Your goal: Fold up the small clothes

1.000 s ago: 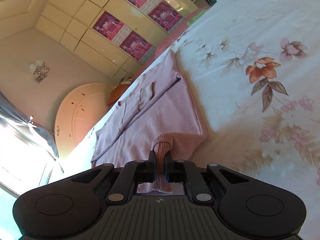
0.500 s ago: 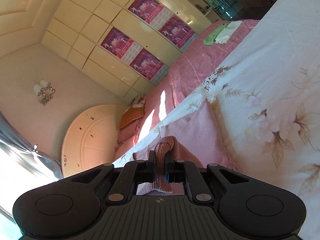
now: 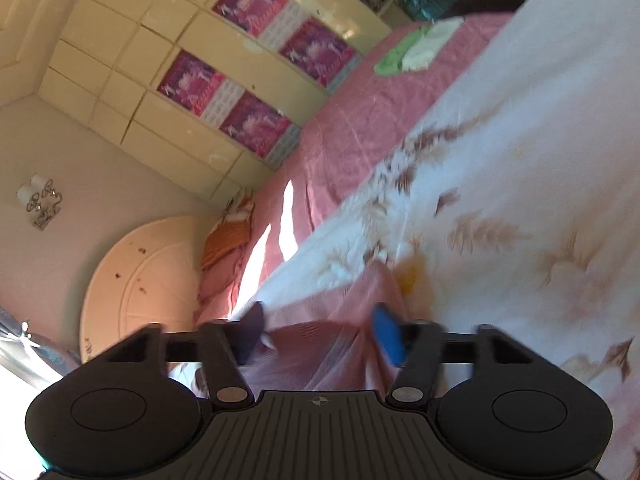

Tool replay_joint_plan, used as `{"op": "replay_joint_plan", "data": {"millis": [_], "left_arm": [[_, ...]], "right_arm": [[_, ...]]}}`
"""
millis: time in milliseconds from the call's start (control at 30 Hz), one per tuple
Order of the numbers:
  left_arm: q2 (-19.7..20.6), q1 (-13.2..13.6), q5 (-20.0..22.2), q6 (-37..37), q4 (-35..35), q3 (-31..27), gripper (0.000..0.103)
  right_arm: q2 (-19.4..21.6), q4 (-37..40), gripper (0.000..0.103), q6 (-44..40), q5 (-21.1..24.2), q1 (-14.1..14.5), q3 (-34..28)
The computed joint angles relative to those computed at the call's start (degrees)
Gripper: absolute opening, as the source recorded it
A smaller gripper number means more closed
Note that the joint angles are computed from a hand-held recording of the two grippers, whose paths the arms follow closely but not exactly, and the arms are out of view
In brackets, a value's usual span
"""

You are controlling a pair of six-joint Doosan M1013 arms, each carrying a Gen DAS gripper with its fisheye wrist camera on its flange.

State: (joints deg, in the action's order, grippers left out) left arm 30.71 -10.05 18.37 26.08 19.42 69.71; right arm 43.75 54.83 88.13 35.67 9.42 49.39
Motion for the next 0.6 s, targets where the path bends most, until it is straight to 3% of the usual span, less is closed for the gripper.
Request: {"op": "replay_joint_plan", "data": {"millis": [100,167,300,367,400,433,467,500,567,600], "left_arm": [[0.6,0.4,3.5,13.7,-7.1,-1.8,0.067],[1.9,0.1,8.9,21.9,-8.3,-4.7,0.067],[4.6,-1.0,17.1,34.5,-7.9,-10.1,0.067],[5.8,-1.5,20.0,39.1,-7.5,-12.0,0.065],[6.4,-2.0,21.7,40.3,-5.6,-13.0,0.062],[6.8,-2.4,22.8,41.2,-4.5,-13.4,0.036],[6.9,-2.8,23.1,40.6,-2.5,-13.1,0.026],[6.7,-3.2,22.5,39.0,-0.3,-12.5,0.023],[5.7,-3.7,20.4,35.1,3.9,-10.4,0.011],[4.9,-4.0,18.6,32.1,6.9,-8.8,0.01]], "right_arm": [[0.5,-2.7,0.066,-5.6,2.2,-0.1,-1.9],[1.3,-8.6,0.05,-8.7,6.1,0.7,-4.5],[2.5,-16.3,0.049,-13.7,9.4,2.5,-7.4],[4.1,-24.5,0.049,-12.4,11.9,3.9,-10.8],[4.5,-28.2,0.049,-12.2,12.6,4.5,-11.7],[4.4,-30.3,0.046,-13.7,12.3,5.0,-11.1],[4.2,-30.8,0.038,-15.3,11.8,5.3,-10.3],[3.9,-30.9,0.035,-16.5,11.1,5.5,-9.4],[3.1,-31.9,0.01,-18.7,8.5,6.0,-7.1],[2.8,-31.7,0.01,-19.8,6.8,6.0,-6.1]]}}
